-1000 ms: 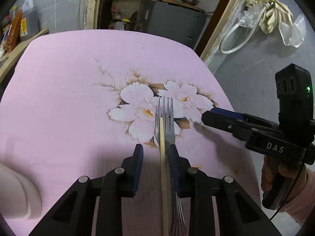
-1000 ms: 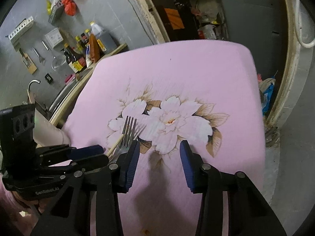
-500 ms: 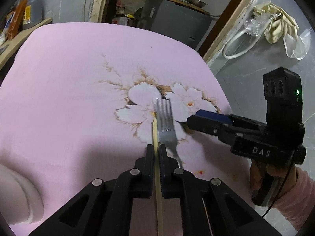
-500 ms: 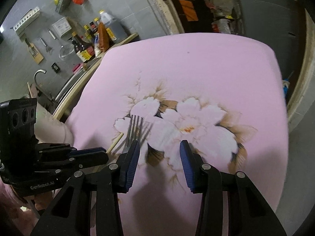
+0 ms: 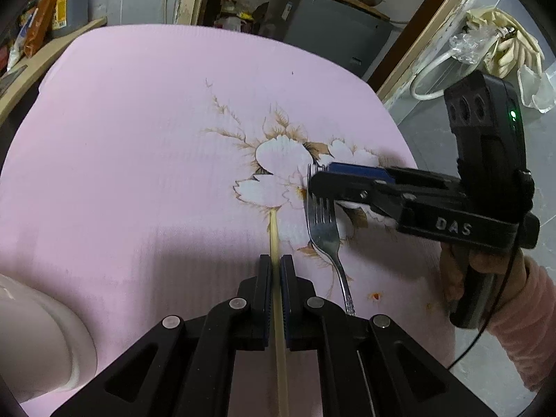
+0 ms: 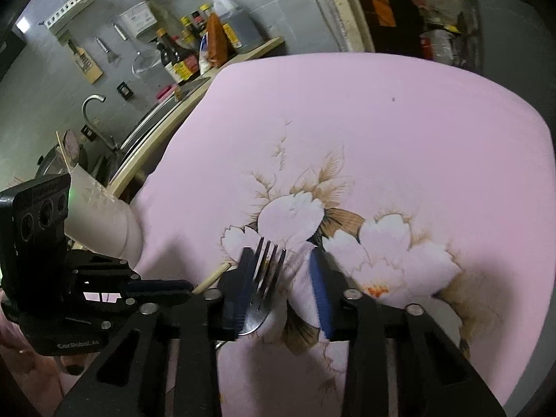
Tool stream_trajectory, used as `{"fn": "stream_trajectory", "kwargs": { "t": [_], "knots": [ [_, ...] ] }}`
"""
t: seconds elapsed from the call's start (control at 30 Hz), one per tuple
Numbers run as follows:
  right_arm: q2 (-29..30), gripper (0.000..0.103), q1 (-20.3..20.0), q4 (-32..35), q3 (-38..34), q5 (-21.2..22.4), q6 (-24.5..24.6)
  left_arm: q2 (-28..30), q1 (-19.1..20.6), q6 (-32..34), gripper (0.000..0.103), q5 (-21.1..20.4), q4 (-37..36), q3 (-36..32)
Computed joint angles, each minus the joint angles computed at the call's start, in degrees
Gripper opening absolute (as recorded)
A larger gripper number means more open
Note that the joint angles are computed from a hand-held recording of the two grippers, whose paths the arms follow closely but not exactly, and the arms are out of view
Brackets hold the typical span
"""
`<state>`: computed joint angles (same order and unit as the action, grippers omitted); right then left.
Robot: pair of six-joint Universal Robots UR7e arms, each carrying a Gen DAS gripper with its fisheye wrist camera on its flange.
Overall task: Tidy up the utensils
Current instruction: 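Close the left tool on the wooden chopstick while the right tool grasps the steel fork, then lift the chopstick and fork and carry them over the white basket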
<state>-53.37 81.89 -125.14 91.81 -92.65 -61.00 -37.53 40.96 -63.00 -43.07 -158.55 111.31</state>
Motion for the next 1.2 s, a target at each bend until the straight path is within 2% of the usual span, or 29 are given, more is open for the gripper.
{"fn": "stream_trajectory", "kwargs": {
  "t": [0.17,0.33,0.63,0.77,0.9,0.97,1.07,1.2],
  "knots": [
    [-0.1,0.011,0.1,2.7,-0.1,-0.5,-0.8,-1.3,0.6,0.0,0.007,-3.1,4.5,-1.1],
    [-2.4,0.005,0.2,0.7,2.2,-1.0,-0.5,-2.0,1.9,0.0,0.008,-6.3,7.2,-2.7],
    [-10.8,0.003,-1.0,-6.7,9.3,0.9,3.1,-2.2,1.2,1.5,0.005,-6.2,10.8,-3.7],
    [-16.5,0.002,-2.0,-12.3,14.5,3.3,4.7,-3.0,-1.0,2.8,0.005,-4.8,4.6,-1.0],
    [-23.4,0.002,-1.7,-21.6,21.5,4.5,5.3,-4.4,-5.8,5.8,0.005,-0.4,-5.2,3.5],
    [-26.3,0.002,-1.4,-25.3,24.4,5.3,6.1,-5.7,-7.8,6.7,0.005,1.4,-7.7,5.2],
    [-30.6,0.002,0.0,-30.8,28.3,6.2,7.7,-7.4,-10.7,7.7,0.005,3.9,-10.8,7.6],
    [-34.1,0.002,3.9,-37.7,31.6,6.3,9.4,-10.4,-13.6,7.8,0.005,6.6,-12.7,10.1]
  ]
}}
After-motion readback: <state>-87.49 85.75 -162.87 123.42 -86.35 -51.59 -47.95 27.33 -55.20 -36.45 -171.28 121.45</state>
